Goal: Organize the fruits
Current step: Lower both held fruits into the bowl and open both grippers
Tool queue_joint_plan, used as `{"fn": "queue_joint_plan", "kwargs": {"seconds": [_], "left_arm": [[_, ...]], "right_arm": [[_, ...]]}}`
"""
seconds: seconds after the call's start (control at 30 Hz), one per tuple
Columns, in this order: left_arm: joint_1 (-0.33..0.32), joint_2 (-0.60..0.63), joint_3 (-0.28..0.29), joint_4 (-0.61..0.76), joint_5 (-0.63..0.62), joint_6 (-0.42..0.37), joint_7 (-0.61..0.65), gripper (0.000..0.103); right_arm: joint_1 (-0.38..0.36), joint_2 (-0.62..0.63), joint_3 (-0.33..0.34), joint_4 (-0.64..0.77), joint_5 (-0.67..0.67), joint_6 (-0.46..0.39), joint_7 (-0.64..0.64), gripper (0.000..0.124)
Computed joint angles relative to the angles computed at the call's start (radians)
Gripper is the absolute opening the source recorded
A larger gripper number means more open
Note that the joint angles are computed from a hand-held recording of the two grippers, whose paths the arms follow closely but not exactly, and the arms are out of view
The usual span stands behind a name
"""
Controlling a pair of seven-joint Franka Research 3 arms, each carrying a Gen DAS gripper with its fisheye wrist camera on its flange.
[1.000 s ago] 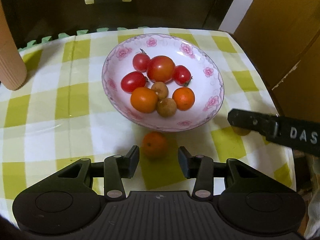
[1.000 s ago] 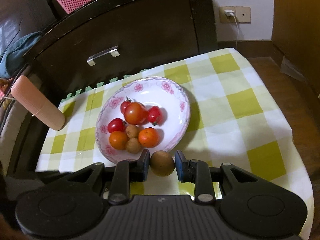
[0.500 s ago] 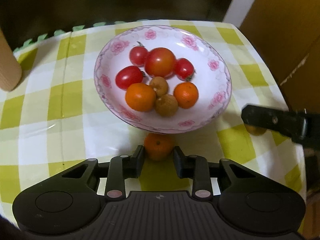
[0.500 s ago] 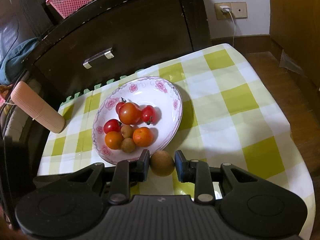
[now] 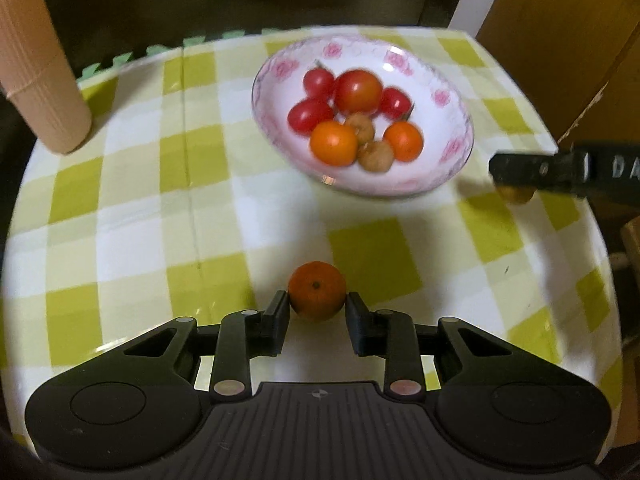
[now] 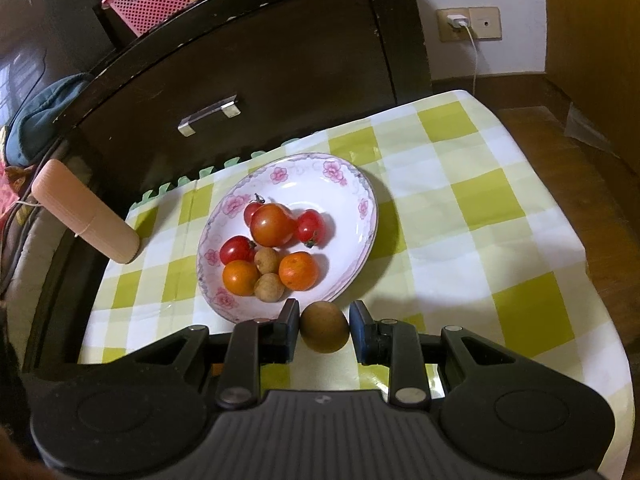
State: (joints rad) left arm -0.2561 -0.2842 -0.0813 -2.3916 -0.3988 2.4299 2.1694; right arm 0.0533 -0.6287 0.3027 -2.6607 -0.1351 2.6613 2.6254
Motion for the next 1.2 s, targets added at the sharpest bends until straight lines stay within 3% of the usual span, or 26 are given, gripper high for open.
{"fn": "queue_joint_plan", "kwargs": {"seconds": [0.23, 0.37, 0.57, 0.9, 1.2], "left_arm": [[-0.003, 0.003, -0.001, -0.017, 0.000, 0.019, 0.014, 0.043], [-0.003, 0.003, -0.005, -0.021, 0.005, 0.026, 0.007, 0.050], [-0.005, 0.000, -0.008, -0.025, 0.031, 0.034, -0.008, 0.039], [-0.027, -0.006, 0.025, 0.039, -0.095, 0.023, 0.053, 0.039], [0.002, 0.146, -0.027, 0.218, -0.133, 0.073, 0.015, 0.040]], "right_arm": [[0.020, 0.011, -0.001, 0.013, 0.004, -0.005, -0.010, 0.026], [0.027, 0.016, -0.004, 0.016, 0.007, -0.001, -0.016, 0.026], [0.030, 0.017, -0.007, 0.016, 0.012, 0.002, -0.023, 0.026], [0.011, 0.030, 0.002, 0.031, 0.000, 0.007, -0.013, 0.026], [-0.034, 0.103, 0.006, 0.098, -0.059, 0.015, 0.011, 0.026]]}}
